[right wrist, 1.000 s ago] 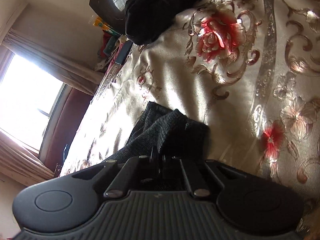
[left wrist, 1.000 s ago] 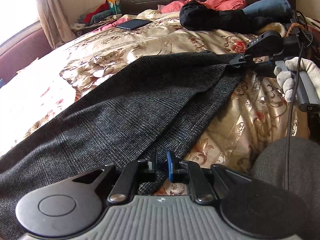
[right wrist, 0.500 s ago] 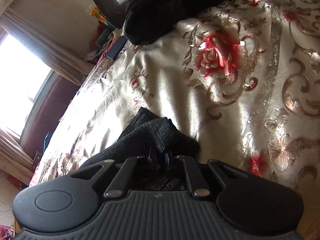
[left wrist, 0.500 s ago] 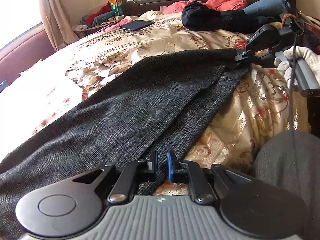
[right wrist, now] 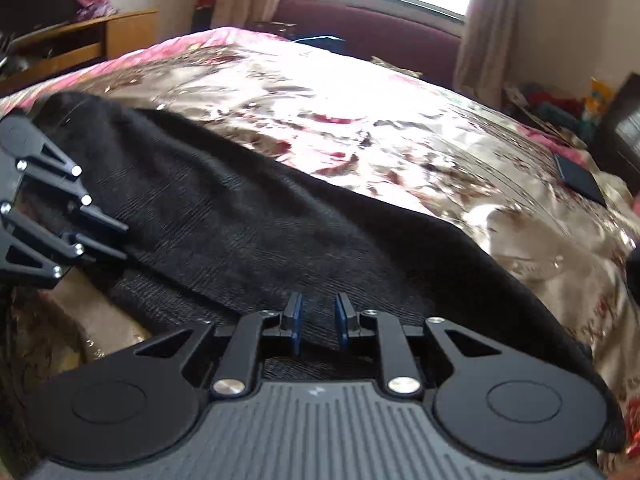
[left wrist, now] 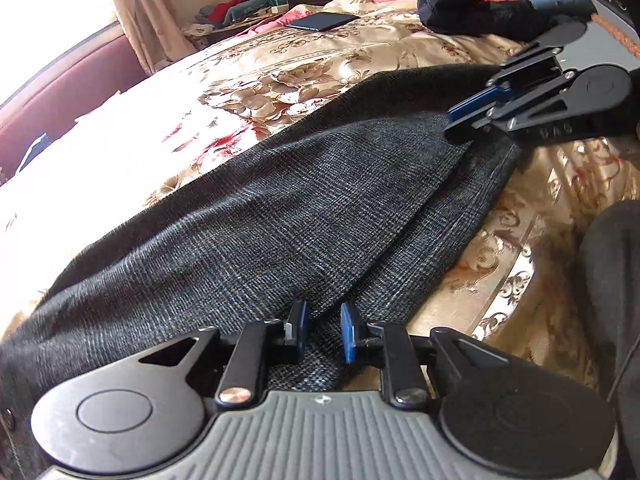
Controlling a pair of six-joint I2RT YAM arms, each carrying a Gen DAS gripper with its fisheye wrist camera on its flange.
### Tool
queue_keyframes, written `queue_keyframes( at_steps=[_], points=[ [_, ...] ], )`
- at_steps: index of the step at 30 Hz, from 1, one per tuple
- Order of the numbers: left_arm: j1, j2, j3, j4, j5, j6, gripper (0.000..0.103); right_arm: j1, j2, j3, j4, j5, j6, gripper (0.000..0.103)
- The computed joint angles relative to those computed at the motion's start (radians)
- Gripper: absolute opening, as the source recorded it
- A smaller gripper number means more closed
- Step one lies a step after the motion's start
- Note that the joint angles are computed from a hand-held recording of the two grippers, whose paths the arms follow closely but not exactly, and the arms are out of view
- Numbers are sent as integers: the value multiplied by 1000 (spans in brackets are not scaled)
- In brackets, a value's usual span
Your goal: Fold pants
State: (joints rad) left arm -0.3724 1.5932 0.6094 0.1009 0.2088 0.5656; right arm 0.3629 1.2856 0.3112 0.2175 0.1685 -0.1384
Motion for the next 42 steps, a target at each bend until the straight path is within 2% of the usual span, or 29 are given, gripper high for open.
queue_keyframes(
  at_steps=[4,11,15,18,21,24,26,28,31,32,34,36,38,42],
  points=[
    [15,-16,-10,-13,-3,133,35,94,158,68,41,-24,-99,22],
    [35,-25,-41,24,-26,301,38,234,326,127,124,60,-214,24],
    [25,20,-46,134,-60,233,42,254,416,169,196,93,-190,24],
    [57,37,-3,94,-21,181,42,241,396,187,157,75,-143,21],
    [70,22,-8,90,-1,182,42,245,386,174,167,77,-162,21],
    [89,-19,-16,45,45,226,42,262,355,149,174,40,-203,28],
    [97,-29,-11,27,51,229,42,278,366,140,209,33,-225,32],
    [110,-27,10,3,65,182,42,309,443,156,285,86,-253,32],
    [125,-26,32,-25,73,149,42,313,498,192,324,94,-241,30],
    [131,-35,32,-37,74,160,42,310,499,203,313,97,-231,26],
    [150,-58,35,-92,102,201,42,285,469,224,242,52,-178,12],
    [158,-85,16,-110,97,243,43,255,421,231,184,2,-95,10],
    [150,-86,-17,-58,67,276,45,239,346,232,124,-37,-8,10],
    [125,-46,-46,66,-8,287,44,233,247,250,7,-81,43,7]
  ],
)
